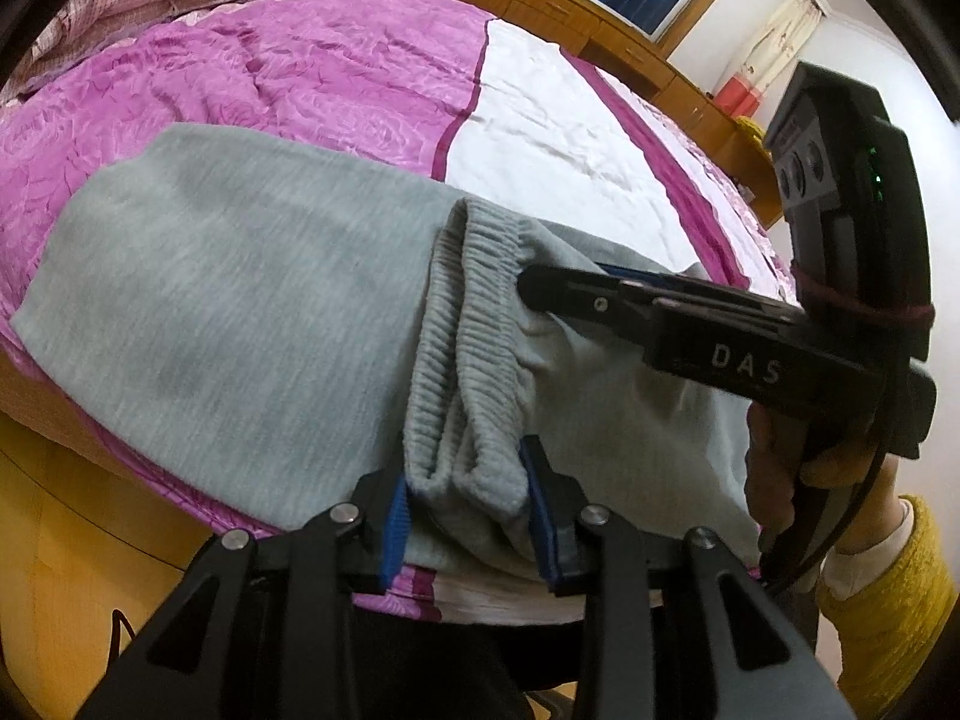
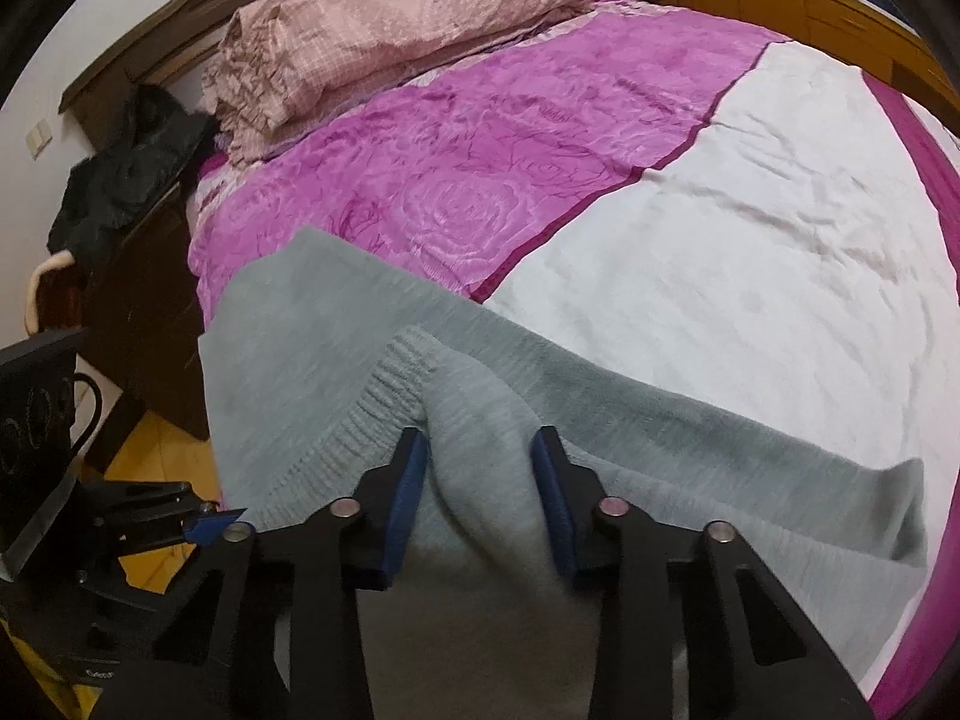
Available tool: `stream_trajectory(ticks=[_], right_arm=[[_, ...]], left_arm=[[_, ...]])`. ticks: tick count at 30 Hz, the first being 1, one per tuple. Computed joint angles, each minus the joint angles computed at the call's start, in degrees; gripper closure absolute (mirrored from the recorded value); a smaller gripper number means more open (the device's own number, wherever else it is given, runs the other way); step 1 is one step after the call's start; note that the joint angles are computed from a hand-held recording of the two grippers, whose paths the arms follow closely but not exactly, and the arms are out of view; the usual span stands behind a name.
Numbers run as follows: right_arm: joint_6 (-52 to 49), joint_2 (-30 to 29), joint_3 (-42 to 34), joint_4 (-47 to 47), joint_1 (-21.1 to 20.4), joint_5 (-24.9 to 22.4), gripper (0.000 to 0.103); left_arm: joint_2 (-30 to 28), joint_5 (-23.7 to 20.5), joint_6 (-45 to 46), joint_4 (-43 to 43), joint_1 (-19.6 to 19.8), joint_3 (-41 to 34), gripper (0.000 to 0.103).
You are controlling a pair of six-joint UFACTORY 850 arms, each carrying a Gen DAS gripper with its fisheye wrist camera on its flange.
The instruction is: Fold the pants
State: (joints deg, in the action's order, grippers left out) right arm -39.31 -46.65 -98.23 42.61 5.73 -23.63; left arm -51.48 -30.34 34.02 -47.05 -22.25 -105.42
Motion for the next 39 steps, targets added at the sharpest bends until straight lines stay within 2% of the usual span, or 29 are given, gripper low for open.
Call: stream_trajectory(ticks=[5,8,21,33,39], right_arm=[[-6.74,2.03,3.19,9.61,-0.51,1.85,0.090],[-12.08,3.74,5.44,15.72,-0.67,2.78,0.093],[-26.77,8.51,10.67,31.63,-0.85,4.52,0.095],[-32.95,10.78,12.11,38.75,-0.25,5.06,0.096],[-33.17,10.95,11.51,39.14,0.11,5.07,0.096]], left_arm=[[1.05,0.97,1.15,-0.25,-0.25,1.04,0.076],[2.05,1.08,2.84,-1.93,-0.24,2.11,0.078],[6.36,2.27,10.69,-8.20,-0.18,5.96,0.081],[9.37,3.48,15.36,-13.13,0.34,8.59,0.081],[10.34,3.82,16.21,-14.58,0.69,9.15,0.081]])
